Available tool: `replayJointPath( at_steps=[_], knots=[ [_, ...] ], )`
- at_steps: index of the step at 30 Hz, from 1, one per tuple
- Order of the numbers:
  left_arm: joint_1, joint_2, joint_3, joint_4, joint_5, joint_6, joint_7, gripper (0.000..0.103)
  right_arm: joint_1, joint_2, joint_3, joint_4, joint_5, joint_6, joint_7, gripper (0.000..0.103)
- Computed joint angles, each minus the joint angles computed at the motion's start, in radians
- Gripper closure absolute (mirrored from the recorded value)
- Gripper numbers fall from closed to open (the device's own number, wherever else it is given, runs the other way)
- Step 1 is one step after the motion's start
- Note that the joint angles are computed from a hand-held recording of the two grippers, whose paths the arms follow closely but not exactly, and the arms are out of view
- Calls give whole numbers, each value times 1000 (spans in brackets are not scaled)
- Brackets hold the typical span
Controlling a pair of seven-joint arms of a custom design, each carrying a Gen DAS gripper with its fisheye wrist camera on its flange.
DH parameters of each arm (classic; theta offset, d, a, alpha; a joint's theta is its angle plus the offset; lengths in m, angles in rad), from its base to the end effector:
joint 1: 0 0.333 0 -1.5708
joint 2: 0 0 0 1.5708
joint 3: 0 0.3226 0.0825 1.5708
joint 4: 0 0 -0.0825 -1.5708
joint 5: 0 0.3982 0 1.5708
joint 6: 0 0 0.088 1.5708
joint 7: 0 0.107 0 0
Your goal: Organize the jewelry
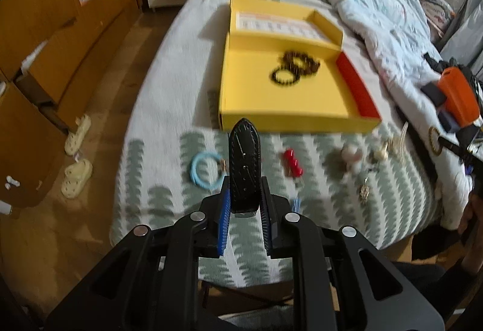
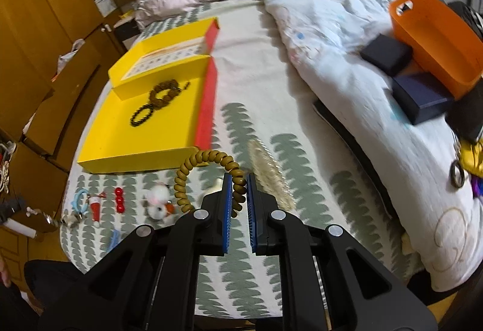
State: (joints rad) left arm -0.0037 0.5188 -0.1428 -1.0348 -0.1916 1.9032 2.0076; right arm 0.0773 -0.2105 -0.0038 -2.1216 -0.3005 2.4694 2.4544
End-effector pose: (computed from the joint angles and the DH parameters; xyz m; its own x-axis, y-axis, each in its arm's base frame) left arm 0.7410 -0.0905 0.5961 -0.5136 -0.8530 0.0929 -0.7992 0.4362 -0.4136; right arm 0.5459 0.0407 0.5663 -0.5247 -0.8256 -0.2076 -0.6489 0.5457 -0.5303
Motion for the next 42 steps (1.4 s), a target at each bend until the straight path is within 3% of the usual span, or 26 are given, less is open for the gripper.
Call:
replayJointPath(
  at_steps=[5,11,21,29,39,42],
  knots=[
    [7,-48,5,-123,3,47,30,85,-14,-5,-11,-21,7,5,16,93],
    [1,-33,18,-160,31,59,44,85,-29,30,-26,-9,27,-9,6,93],
    [-32,35,42,-103,141,101,49,85,-48,97,-50,24,77,-17,-27,93],
    [-56,188,57,97,203,-10,5,85,-65,155,-62,50,133,-36,-61,93],
    [-84,278,63,236,243,-56,-20,85,-87,171,-71,46,116,-89,-28,93],
    [-77,263,55,218,231,-38,-22,85,-91,176,-71,53,96,-112,-10,92]
  ],
)
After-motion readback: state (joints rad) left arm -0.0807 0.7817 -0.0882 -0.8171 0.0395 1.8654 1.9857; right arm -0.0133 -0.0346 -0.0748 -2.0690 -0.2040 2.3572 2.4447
